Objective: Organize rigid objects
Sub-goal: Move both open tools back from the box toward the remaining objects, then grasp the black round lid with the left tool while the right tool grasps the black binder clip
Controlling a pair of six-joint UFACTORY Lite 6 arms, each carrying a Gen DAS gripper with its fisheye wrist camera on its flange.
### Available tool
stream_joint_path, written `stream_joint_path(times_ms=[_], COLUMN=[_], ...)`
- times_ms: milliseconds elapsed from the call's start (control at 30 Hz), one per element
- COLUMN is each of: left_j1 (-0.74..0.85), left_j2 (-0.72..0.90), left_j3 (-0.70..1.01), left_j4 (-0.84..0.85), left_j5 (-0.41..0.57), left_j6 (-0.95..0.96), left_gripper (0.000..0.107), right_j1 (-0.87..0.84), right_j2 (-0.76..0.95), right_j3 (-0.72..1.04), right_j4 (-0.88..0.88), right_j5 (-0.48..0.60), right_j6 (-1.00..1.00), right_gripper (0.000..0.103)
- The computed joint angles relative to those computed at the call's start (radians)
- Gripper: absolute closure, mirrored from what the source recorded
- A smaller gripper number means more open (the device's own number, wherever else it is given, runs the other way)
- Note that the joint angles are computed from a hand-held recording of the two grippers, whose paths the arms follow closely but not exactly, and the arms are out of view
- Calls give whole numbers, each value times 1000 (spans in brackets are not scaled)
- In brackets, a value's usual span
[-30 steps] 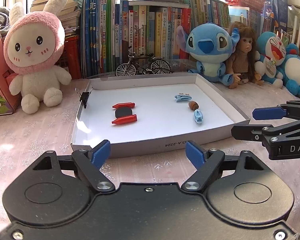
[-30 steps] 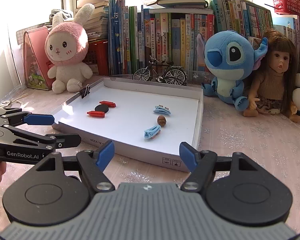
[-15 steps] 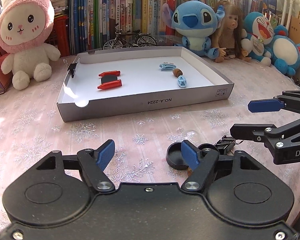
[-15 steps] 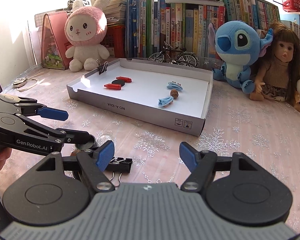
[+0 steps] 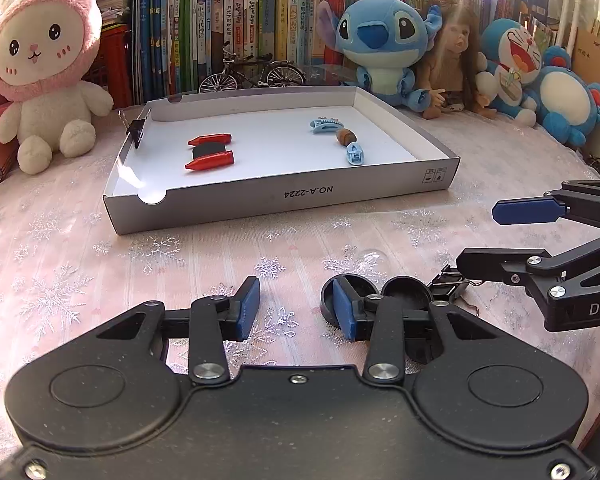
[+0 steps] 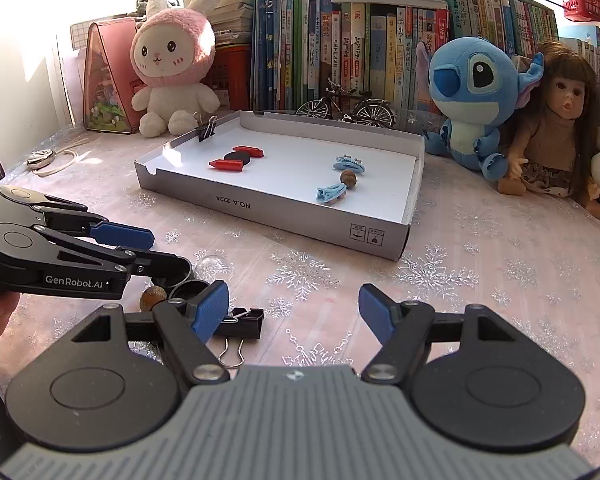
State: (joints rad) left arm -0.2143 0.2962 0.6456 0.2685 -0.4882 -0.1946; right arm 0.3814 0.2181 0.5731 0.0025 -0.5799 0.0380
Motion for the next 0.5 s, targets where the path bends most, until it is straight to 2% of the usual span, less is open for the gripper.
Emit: stream_joint_path(times_ms=[500], left_j1=[72], left_j2=[-52], left_j3=[-25], left_j4=[-194], left_j5=[60], left_j6=[203], left_gripper=[68], right_j1=[-6], right_j2=[-50], right_j3=[-56], right_j4=[-30], right_j5=[-10], right_j6=[18], right_gripper=[21])
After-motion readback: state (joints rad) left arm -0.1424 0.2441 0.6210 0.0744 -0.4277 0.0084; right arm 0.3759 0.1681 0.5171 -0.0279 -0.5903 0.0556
